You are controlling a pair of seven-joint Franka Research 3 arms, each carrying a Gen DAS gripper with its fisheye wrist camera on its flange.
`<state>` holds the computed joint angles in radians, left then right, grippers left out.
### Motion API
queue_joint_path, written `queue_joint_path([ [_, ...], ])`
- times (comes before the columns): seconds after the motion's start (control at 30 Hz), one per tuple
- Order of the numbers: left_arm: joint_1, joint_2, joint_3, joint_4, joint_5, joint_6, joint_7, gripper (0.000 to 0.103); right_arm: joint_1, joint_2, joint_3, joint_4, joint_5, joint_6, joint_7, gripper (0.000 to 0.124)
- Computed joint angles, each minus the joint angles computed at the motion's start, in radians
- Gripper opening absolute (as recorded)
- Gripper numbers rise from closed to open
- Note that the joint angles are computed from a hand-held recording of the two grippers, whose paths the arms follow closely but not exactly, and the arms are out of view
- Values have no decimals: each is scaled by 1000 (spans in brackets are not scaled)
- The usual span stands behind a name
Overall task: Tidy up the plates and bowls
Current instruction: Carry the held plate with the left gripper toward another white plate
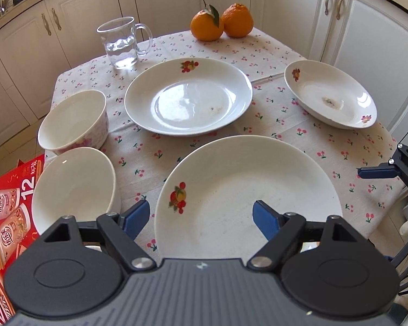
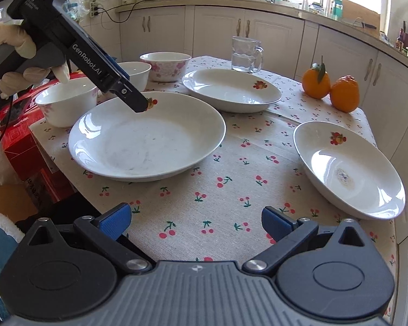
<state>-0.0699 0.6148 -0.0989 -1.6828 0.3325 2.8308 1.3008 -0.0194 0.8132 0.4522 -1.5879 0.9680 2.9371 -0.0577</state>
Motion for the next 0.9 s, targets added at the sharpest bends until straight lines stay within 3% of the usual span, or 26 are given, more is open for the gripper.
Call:
queue_joint_path([
  [0.13,45,28,-55,65,-63,-115,80,83,20,12,-24,27,-44,-53,19,103],
  [0.37,48,83,-65,171,-126,-249,143,83,45,47,-54,93,-94,-150,32,103],
  [0.63,46,130,-73,252,-166,-326,214,82,57,85,-79,171,-114,-269,44,97],
  [0.9,57,167,-83,309,-205,-379,272,81,67,113,-84,220,-109,-321,7,94],
])
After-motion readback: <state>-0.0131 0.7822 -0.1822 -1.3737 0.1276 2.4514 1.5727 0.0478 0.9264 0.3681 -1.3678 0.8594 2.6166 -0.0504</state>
